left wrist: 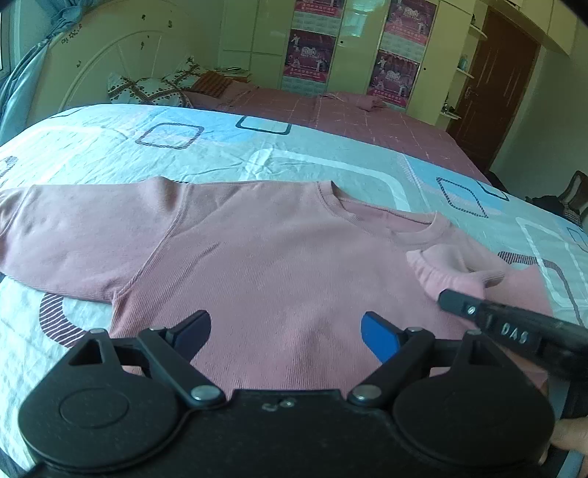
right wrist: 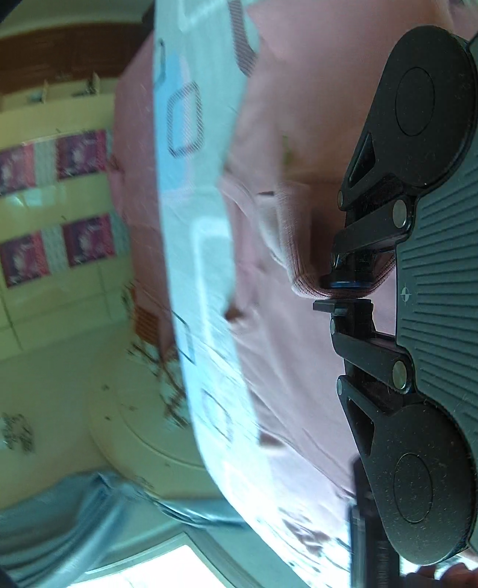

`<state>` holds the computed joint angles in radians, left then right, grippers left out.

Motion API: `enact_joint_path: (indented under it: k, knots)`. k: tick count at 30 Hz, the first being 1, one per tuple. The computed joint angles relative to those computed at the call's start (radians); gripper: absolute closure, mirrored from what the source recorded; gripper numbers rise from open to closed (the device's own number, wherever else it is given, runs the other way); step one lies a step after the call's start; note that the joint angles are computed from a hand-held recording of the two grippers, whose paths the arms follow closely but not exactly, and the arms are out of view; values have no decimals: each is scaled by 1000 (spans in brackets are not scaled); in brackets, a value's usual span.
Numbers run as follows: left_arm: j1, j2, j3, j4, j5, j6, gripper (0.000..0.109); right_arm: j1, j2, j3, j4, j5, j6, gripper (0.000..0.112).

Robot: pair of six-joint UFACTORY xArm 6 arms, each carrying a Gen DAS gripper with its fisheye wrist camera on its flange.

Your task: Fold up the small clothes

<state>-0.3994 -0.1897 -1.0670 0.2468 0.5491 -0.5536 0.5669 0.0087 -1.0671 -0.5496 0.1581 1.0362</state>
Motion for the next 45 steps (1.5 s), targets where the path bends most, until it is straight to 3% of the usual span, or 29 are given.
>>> enact_joint_path:
  k: [3,5,7,10,13,18,22,26,29,34,43,45]
  knots:
    - [3,22,-6,-103,-36,98,21,27,10,0,96,23,-82,97]
    - [-6,38,-8,-168,-66,163,21,21,-25,40,96,-1,-52,67]
    - [-23,60,-20,-244,-82,243,21,8,-86,82,-3,11,31,54]
    - [-59,90,-40,-382,-85,387,21,-2,-172,138,-84,43,105,54]
    - [-101,124,-58,-440,-90,472,21,-8,-282,206,-201,150,225,54]
    - [-171,200,-80,-362,-147,534,27,-2,-437,316,-242,354,303,54]
    - [-184,280,-130,-267,-134,489,39,-7,-536,393,-223,446,330,54]
    - [-166,313,-133,-142,-201,341,40,-5,-594,436,-210,515,340,54]
    - [-146,341,-151,-91,-249,264,53,-5,-601,452,-199,539,329,54]
    - [-124,365,-164,-255,-298,357,98,-18,-556,448,-204,537,330,54]
    - [-139,309,-153,-759,-408,684,100,-67,-461,406,-270,456,369,54]
    - [-144,297,-154,-817,-448,717,100,-80,-439,395,-267,431,368,68]
